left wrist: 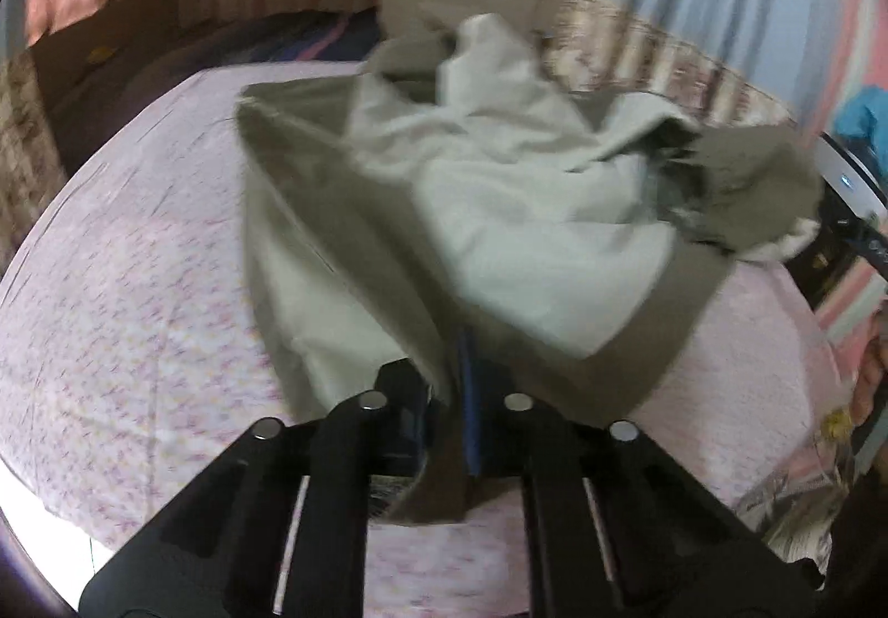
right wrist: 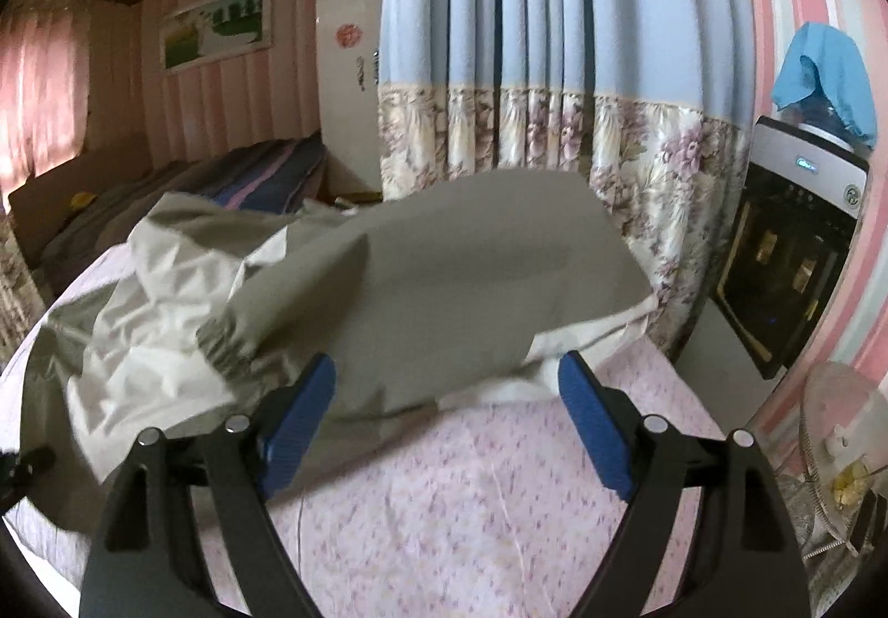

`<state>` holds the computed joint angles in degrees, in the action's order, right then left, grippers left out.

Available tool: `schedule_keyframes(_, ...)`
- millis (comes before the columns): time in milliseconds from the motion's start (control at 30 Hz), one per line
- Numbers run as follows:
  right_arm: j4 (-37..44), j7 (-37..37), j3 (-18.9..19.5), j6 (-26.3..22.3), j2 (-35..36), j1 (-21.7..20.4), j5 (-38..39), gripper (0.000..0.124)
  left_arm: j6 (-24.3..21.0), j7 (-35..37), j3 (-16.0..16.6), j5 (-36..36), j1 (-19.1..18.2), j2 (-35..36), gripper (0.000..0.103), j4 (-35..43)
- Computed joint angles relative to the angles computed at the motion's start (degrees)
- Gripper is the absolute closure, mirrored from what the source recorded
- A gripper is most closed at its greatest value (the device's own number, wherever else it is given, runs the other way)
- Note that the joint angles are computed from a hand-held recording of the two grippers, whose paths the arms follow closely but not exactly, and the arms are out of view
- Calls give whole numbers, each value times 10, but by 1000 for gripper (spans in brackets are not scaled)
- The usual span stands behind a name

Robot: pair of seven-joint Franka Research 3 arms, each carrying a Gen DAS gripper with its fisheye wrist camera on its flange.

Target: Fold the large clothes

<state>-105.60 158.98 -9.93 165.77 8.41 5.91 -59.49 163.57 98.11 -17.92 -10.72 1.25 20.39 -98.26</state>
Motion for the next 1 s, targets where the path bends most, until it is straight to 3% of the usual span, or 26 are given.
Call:
schedule_keyframes(133, -48, 40, 1, 11, -31, -8, -39, 41, 7, 92, -65, -51, 18, -11, 99, -14)
schedule_keyframes(267, -93, 52, 13, 23, -56, -31, -56, 41, -12, 224, -149, -179, 46, -21, 98, -25)
schedule_keyframes(333, -115, 44, 21, 28, -68, -42, -53, 41, -43, 303, -193, -253, 65, -27, 98, -27)
schedule_keyframes(400, -138, 15, 29, 41, -78, -53, -22, 41, -53, 369, -212, -293, 66, -38, 96, -38)
schedule_keyframes(433, -147, 6, 33, 46, -83, -58, -11, 41, -54, 407, -224, -320, 69, -50, 92, -50)
schedule_keyframes(467, -158, -4, 36, 50, -89, -62, 0, 41, -50, 430, -227, -338, 68, -56, 74, -56)
schedule_keyframes(500, -166, -8, 41, 52, -94, -66, 5, 41, -46, 452, -229, -361, 69, -62, 64, -61)
schedule_keyframes(567, -183, 1, 51, 54, -107, -74, -3, 41, -41, 514, -240, -448, 88, -87, 28, -79)
schedule_keyframes(633, -201, -7, 60, 67, -117, -80, 12, 41, -25, 562, -238, -522, 98, -111, 11, -92)
schedule_keyframes(700, -217, -52, 68, 93, -123, -80, 70, 41, 0, 589, -224, -579, 102, -138, 5, -104)
schedule_keyframes(833, -225, -163, 91, 133, -114, -67, 190, 41, 37, 517, -166, -544, 88, -149, 4, -106)
schedule_keyframes(867, -224, -189, 97, 139, -110, -62, 211, 41, 72, 499, -150, -526, 83, -151, 3, -111)
schedule_keyframes(933, -220, -250, 108, 145, -102, -45, 263, 41, 137, 445, -115, -457, 60, -140, 3, -114)
schedule_keyframes(967, -217, -274, 113, 147, -97, -37, 283, 41, 159, 390, -77, -396, 37, -132, 3, -116)
schedule_keyframes(1000, -213, -291, 115, 150, -93, -30, 296, 41, 165, 369, -59, -375, 32, -127, 3, -113)
